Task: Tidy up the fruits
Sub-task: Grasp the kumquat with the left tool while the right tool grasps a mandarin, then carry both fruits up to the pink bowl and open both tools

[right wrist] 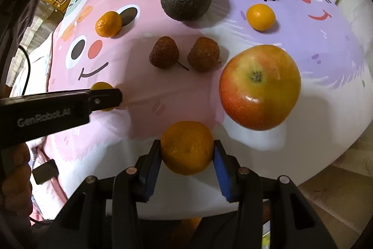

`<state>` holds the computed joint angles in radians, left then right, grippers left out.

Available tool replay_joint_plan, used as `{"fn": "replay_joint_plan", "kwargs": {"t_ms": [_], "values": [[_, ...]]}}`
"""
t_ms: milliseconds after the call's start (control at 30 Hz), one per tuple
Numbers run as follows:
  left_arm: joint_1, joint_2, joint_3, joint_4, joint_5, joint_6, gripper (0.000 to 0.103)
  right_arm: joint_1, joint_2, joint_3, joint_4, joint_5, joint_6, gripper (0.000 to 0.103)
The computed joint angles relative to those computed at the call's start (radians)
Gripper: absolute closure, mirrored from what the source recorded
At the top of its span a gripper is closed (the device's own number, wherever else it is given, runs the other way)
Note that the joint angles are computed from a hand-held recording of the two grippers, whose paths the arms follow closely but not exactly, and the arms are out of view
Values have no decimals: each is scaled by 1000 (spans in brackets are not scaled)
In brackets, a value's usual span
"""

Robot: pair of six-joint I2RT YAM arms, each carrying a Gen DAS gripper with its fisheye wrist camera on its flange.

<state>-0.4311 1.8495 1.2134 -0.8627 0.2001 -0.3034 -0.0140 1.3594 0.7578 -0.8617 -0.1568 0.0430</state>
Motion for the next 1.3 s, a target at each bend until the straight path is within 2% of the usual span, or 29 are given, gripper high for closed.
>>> {"fn": "replay_joint_plan", "kwargs": {"t_ms": [300, 500, 700, 1000, 1200, 1300], "values": [[49, -156, 17, -69, -47, -29, 70, 6, 8, 129, -80, -99, -51, 59], [73, -278, 47, -130, -85, -92, 70, 40, 47, 296, -130, -138, -100, 59], [138, -314, 98, -154, -120, -155, 70, 0, 113, 462, -193, -175, -197, 59], [150, -235, 270, -186, -158, -256, 70, -84, 284, 744, -260, -216, -323, 59], [111, -83, 508, -214, -197, -295, 70, -141, 438, 974, -307, -232, -399, 59], [92, 9, 631, -223, -201, -304, 70, -161, 500, 1049, -291, -238, -432, 59]]}}
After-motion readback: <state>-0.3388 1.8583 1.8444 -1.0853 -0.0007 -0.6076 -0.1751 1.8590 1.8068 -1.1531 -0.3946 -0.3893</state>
